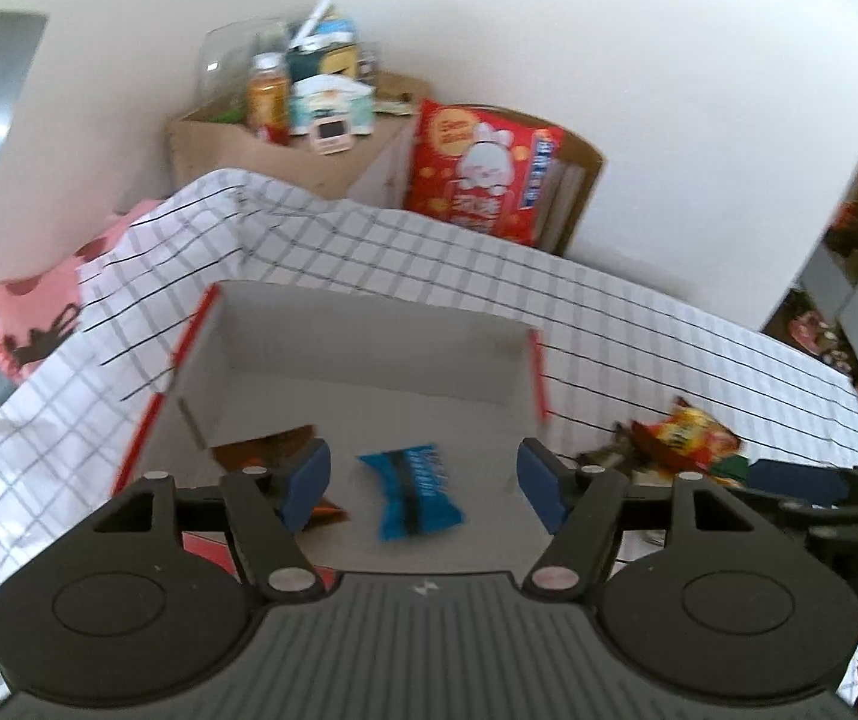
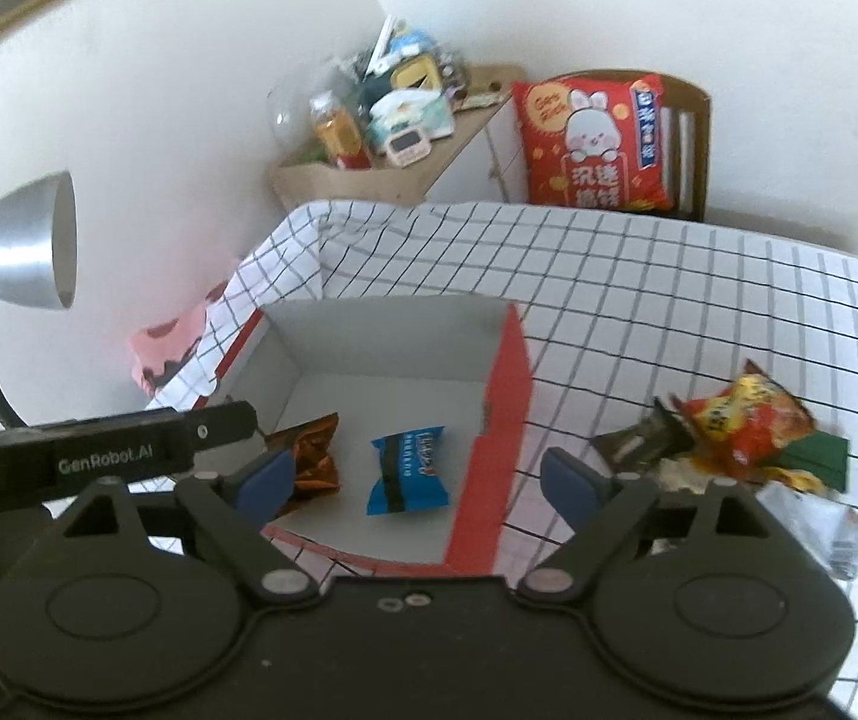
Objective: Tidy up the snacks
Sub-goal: 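Move both tools back over the snack pile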
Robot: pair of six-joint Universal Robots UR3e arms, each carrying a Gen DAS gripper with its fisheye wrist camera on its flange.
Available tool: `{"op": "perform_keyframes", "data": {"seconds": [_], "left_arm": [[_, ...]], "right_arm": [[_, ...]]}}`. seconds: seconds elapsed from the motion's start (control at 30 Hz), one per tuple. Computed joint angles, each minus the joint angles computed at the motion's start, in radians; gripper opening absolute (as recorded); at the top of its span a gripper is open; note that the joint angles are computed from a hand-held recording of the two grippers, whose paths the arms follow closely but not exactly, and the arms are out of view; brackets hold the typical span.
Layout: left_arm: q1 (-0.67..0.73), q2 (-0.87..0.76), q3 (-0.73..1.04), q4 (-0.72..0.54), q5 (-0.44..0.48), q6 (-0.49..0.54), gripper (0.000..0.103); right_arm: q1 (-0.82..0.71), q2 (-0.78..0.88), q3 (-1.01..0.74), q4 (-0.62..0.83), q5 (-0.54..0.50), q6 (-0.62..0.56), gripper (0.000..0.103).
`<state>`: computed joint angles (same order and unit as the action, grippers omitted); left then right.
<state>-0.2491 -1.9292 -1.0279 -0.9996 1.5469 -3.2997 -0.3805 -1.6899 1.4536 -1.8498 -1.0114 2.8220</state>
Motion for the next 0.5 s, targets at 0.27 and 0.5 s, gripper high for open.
{"op": "perform_keyframes", "data": {"seconds": [0.27, 0.5], "left_arm": [[-0.106, -0.009, -0.009, 0.042, 0.008, -0.046, 0.078], [-0.181, -0.082, 0.048, 0.041, -0.032, -0.070, 0.090]], "right_arm": [[-0.269, -0.209, 0.138, 0.126, 0.083, -0.204, 0.092], [-0.520, -0.311, 0.183, 0.294, 0.138, -0.421, 0.092]]}}
